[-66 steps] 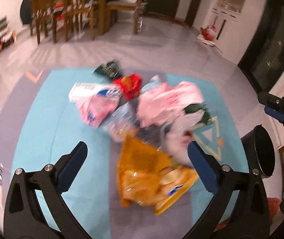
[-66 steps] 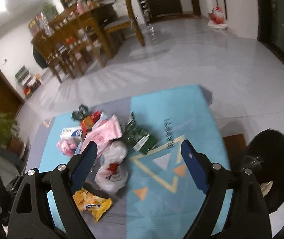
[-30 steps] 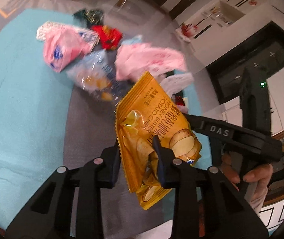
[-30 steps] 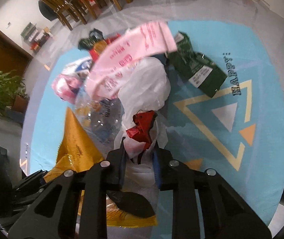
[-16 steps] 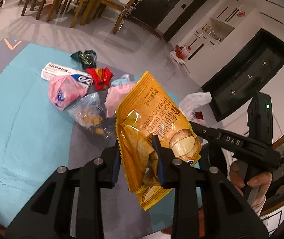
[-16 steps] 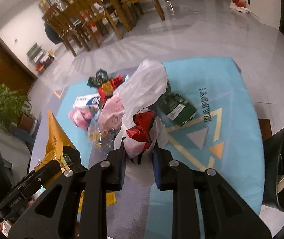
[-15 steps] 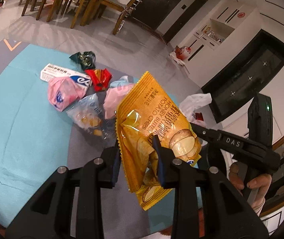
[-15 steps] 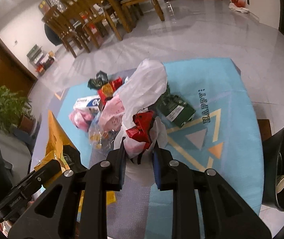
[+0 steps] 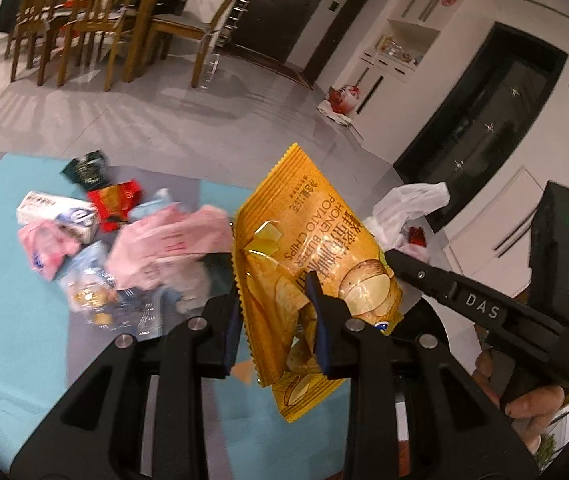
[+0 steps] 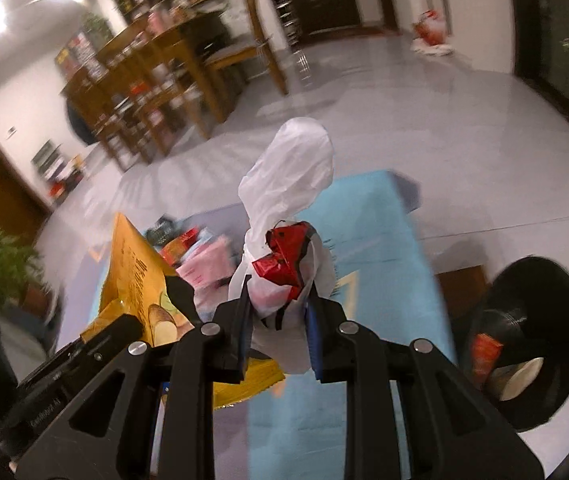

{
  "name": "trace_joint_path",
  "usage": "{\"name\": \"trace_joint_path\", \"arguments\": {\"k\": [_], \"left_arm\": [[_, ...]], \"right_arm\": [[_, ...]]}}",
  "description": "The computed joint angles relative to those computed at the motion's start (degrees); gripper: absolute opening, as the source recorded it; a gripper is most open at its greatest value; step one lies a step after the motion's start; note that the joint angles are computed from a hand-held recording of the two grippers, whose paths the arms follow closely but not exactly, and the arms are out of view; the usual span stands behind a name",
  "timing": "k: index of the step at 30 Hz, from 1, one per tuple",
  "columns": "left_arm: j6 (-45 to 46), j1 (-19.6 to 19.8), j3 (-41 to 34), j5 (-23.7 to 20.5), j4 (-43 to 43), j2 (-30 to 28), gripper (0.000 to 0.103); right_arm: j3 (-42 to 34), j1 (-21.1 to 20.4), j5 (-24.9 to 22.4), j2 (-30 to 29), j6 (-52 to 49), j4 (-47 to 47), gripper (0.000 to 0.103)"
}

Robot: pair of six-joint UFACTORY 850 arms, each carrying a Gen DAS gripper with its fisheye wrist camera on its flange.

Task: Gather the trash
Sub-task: 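Carry the chip bag and white bag over the black bin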

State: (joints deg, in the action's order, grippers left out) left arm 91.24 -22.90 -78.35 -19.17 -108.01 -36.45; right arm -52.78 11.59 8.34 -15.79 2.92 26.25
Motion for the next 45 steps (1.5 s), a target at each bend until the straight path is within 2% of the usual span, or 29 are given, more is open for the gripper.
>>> {"name": "trace_joint_path", "arguments": {"k": [2, 7, 13, 23, 30, 33, 35, 38, 45], "left_arm": [[-1.5, -1.2, -1.6, 0.8, 1.5, -1.0, 0.031], [-6.7, -3.9, -5.7, 2.2, 6.7, -3.5, 0.031], [-8.8, -6.6, -8.8, 2.8, 9.4, -5.5, 0.031], [-18.2, -10.0, -14.7, 0.8, 19.0, -9.6, 0.031], [-27.4, -12.5, -20.7, -1.7, 28.7, -13.8, 0.031], [-33.3, -13.6, -24.3, -2.9, 34.9, -16.2, 0.031], [-38.1, -14.4, -27.2, -4.5, 38.9, -18.2, 0.031], [-42.0, -15.6, -30.1, -4.6, 43.3, -20.2, 0.031], [-51.6, -18.2, -36.8, -6.0, 54.6, -25.1, 0.031]], "right_arm": [[1.4, -0.7, 1.5, 1.4, -4.8, 5.6, 0.024], [4.8, -3.0, 4.1, 4.6, -0.8, 3.0, 0.024], [8.2, -5.5, 6.4, 7.7, 1.8, 2.2, 0.024], [13.6, -10.7, 9.1, 12.0, 4.8, 3.7, 0.024], [16.7, -14.0, 10.2, 14.2, -3.5, 16.1, 0.024], [16.9, -14.3, 11.3, 14.2, -12.6, 27.4, 0.024], [17.4, -15.1, 11.4, 14.3, -14.1, 29.8, 0.024], [17.6, -16.0, 11.3, 13.9, -16.3, 32.7, 0.024], [16.5, -18.0, 10.0, 11.6, -28.2, 45.9, 0.024]]}}
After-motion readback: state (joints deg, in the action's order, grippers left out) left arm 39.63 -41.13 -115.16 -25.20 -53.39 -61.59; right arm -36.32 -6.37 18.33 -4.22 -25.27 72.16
